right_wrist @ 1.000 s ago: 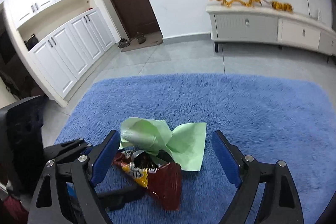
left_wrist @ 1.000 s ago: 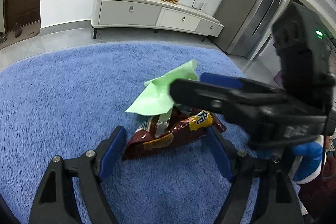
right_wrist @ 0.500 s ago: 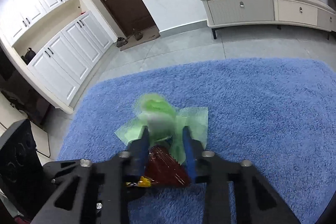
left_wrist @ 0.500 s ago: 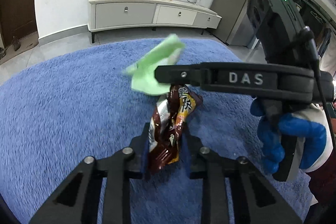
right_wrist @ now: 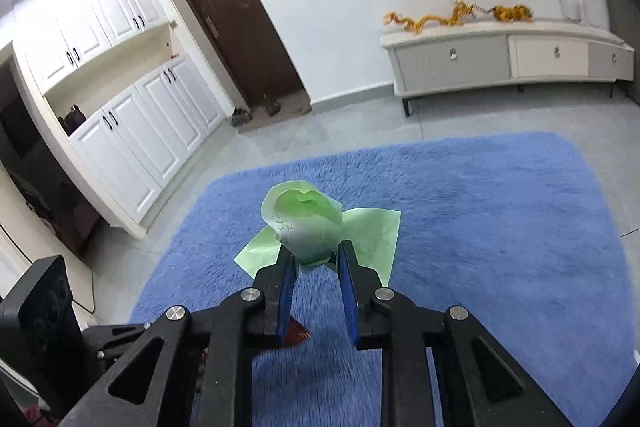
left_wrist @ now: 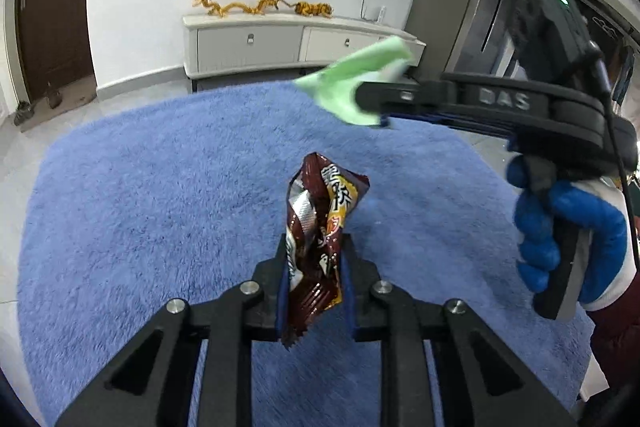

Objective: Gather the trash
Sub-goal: 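Carry both items over the bin and open both tools to release them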

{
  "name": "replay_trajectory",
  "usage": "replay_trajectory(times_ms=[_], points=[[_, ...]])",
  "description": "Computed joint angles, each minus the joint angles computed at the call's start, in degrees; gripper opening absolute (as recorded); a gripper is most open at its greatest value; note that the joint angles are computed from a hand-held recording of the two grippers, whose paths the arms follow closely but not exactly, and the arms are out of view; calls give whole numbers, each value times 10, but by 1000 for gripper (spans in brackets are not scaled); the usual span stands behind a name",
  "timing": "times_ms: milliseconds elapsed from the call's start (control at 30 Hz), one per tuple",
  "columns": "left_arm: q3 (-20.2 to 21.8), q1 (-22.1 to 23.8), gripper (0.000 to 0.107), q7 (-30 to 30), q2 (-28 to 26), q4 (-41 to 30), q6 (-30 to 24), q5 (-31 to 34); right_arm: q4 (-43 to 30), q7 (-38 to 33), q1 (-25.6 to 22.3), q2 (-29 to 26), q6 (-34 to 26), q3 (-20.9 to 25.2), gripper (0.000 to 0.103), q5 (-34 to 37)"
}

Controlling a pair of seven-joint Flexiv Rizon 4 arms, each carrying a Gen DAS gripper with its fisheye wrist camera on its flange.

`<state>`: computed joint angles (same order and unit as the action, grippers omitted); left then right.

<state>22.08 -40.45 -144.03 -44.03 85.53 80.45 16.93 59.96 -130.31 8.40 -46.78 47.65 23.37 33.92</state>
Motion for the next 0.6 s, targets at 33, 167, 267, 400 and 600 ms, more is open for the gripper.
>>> replay_trajectory(times_ms=[33,167,267,400,600], points=[[14,-14,20,-9,2,-4,-5,5,14,-8,-10,11,9,5,20,9],[46,-53,20,-46,11,-15,-23,35,66,-46,-54,60,43,21,20,55],[47,-64,20,-57,12,-50,-51,61,104,-81,-79,94,81,21,20,83],[8,-46,20,-41,1,-108,-71,81,137,-105,-112,124,115,11,20,116],[-93,6,20,59,-67,-252,-104,53,152,-85,-149,128,152,-26,20,126]])
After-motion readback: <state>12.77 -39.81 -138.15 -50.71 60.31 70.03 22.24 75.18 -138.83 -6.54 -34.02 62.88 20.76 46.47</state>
